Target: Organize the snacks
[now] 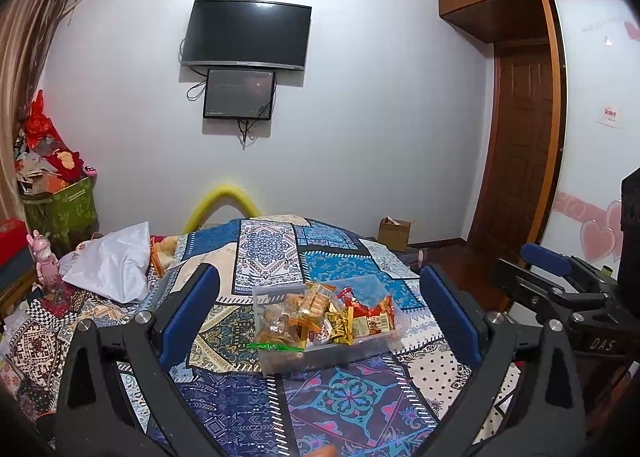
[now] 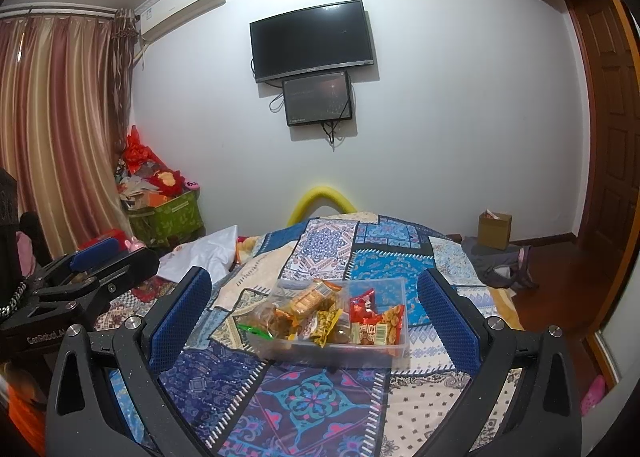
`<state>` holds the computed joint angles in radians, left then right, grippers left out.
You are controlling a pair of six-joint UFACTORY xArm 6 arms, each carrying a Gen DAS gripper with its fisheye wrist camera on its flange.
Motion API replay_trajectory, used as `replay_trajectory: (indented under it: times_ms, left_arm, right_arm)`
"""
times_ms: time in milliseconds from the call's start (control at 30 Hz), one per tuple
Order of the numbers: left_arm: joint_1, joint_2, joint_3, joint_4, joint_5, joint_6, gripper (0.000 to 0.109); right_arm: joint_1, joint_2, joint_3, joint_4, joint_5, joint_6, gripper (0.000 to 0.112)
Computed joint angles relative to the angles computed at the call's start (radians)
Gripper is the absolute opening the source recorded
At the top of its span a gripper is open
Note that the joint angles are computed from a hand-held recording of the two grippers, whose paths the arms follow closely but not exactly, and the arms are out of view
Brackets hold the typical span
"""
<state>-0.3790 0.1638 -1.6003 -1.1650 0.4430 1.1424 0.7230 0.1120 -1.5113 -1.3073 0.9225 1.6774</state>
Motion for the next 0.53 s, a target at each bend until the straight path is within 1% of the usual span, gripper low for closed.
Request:
replay_trajectory:
  times_ms: [167,533]
  left_arm:
    - [-0.003,-0.003,0.004,-0.001,-0.001,-0.002,0.101]
    - [0.01,0.012,-0.016,0.037,0.038,-0.048,0.101]
  right_arm:
    - [-0.002,-0.002,-0.001,0.005,0.0,-0.004,0.103]
    - [-0.005,-0.002,0.0,0.009,-0.003,-0.006,0.103]
